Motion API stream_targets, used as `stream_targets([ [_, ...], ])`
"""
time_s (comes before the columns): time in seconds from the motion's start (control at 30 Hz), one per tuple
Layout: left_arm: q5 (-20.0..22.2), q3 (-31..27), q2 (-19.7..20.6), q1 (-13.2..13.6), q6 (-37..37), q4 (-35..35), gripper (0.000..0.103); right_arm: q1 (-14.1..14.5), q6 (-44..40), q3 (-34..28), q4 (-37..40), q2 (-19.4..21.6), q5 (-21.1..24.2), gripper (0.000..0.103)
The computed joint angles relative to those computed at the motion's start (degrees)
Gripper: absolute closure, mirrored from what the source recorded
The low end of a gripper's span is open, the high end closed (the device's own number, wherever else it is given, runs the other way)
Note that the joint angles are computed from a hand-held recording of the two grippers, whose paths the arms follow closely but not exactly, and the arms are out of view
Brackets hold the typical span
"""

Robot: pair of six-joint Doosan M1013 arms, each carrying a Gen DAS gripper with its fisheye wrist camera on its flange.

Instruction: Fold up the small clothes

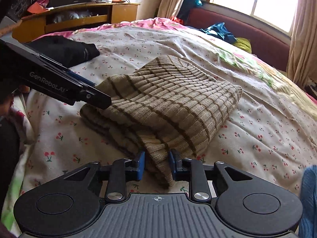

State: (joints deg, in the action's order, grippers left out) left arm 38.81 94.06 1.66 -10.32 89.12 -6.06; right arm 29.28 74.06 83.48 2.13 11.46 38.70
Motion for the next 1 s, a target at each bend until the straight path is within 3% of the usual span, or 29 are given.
stream_targets([
  [0.1,0.6,0.15,0.22,-0.14,-0.78,2.06,0.041,-0.14,0.25,-0.15,-0.42,-0.24,0.41,0.093],
  [0.13,1.14,-0.02,0.41,-0.11,-2.4,3.28,0.046,-0.27,0.33,-0.31,-0.06,-0.24,0.8,0.097],
  [0.17,1.71,-0.3,0.66,0.18,-3.32,3.31,0.059,-0.4,0.52,-0.38,0.37,-0.3,1.03,0.098],
  [0.2,2.18,-0.56,0.89,0.66,-3.76,2.32,0.066,-0.52,0.58,-0.48,0.91,-0.37,1.3,0.099],
  [0.27,2.53,-0.85,1.07,2.31,-2.86,-3.25,0.071,-0.91,0.57,-0.76,2.71,-0.56,1.81,0.1],
  [0.4,2.68,-0.86,0.76,4.34,-0.15,-10.51,0.072,-2.18,0.42,-1.26,6.11,-1.7,2.84,0.1],
  [0.6,7.05,-1.11,1.85,4.91,-0.62,-10.81,0.071,-3.07,0.78,-1.75,6.14,-0.89,8.15,0.103],
  [0.8,7.81,-1.09,0.49,5.42,2.02,-10.8,0.068,-1.32,-1.46,0.21,1.97,-2.04,4.09,0.098],
  [1.0,3.66,-0.6,0.11,5.2,4.73,-12.36,0.053,0.07,-8.08,2.03,1.85,-3.57,-1.43,0.096],
])
